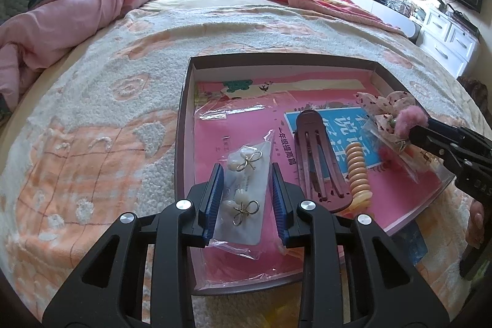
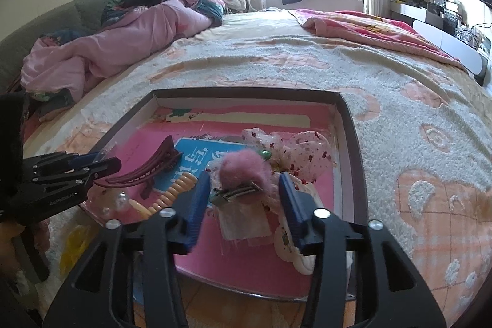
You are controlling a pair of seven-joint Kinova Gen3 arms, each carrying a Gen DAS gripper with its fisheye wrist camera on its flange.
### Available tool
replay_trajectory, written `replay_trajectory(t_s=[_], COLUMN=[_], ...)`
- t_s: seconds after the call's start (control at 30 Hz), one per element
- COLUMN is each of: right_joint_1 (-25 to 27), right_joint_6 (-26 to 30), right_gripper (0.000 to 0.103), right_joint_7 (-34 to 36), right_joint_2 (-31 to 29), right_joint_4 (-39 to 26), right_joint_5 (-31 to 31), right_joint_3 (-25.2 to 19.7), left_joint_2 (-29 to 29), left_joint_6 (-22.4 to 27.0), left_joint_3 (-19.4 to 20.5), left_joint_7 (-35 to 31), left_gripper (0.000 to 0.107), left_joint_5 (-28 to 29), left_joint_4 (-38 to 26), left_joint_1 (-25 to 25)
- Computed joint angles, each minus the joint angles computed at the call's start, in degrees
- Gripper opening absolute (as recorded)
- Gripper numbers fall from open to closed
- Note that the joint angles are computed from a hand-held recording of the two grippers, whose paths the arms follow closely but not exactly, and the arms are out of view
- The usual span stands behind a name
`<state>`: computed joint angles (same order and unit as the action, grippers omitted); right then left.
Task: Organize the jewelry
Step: 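Open both tools to drop the packet and clip into the tray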
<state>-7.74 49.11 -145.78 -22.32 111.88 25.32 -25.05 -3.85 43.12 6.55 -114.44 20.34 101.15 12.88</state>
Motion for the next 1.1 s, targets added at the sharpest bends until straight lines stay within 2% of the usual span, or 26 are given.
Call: replay_trajectory(t_s=[0.37, 0.57, 0.73, 0.83, 0.9, 0.97, 1.03, 1.07, 1.1], right_joint_1=[2.09, 3.37, 4.39, 5.14, 5.58, 6.09, 6.59, 6.74, 6.89], right_joint_6=[0.32, 0.54, 0.71, 0.91, 1.05, 1.23, 1.39, 1.38, 1.4], right_gripper=[0.075, 0.08, 0.083, 0.089, 0.09, 0.091, 0.091, 0.092, 0.092], right_joint_7=[-1.59, -1.21, -0.83, -0.8, -0.72, -0.62, -0.55, -0.47, -0.3], right_joint_2=[-3.41, -4.69, -5.62, -6.18, -6.62, -6.96, -7.34, -7.62, -7.85], right_joint_4=[0.9, 0.96, 0.85, 0.79, 0.74, 0.6, 0.49, 0.49, 0.5], right_joint_5=[-0.29, -1.43, -2.52, -3.15, -3.51, -3.8, -4.06, -4.26, -4.45], right_joint_3=[-2.53, -3.33, -3.74, -4.08, -4.33, -4.71, -5.02, -5.08, -5.08], left_joint_2=[-0.91, -1.69, -2.72, -3.59, -4.43, -5.12, -5.8, -6.25, -6.71], left_joint_6=[0.67, 1.71, 2.67, 2.65, 2.19, 1.95, 1.81, 1.54, 1.22], left_joint_3=[-0.32, -1.27, -2.22, -2.65, -2.75, -3.1, -3.37, -3.37, -3.4], left_joint_7=[-0.19, -0.79, -1.82, -2.48, -2.5, -2.76, -2.96, -2.83, -2.65], left_gripper=[0.027, 0.037, 0.048, 0.055, 0.065, 0.067, 0.076, 0.087, 0.092], left_joint_5=[0.79, 2.74, 4.69, 5.49, 5.58, 6.01, 6.26, 6.05, 5.86], left_joint_4=[0.4, 0.54, 0.68, 0.92, 1.29, 1.65, 1.99, 2.22, 2.48], left_joint_1=[-0.05, -0.47, -0.98, -1.18, -1.24, -1.18, -1.09, -1.1, -1.1])
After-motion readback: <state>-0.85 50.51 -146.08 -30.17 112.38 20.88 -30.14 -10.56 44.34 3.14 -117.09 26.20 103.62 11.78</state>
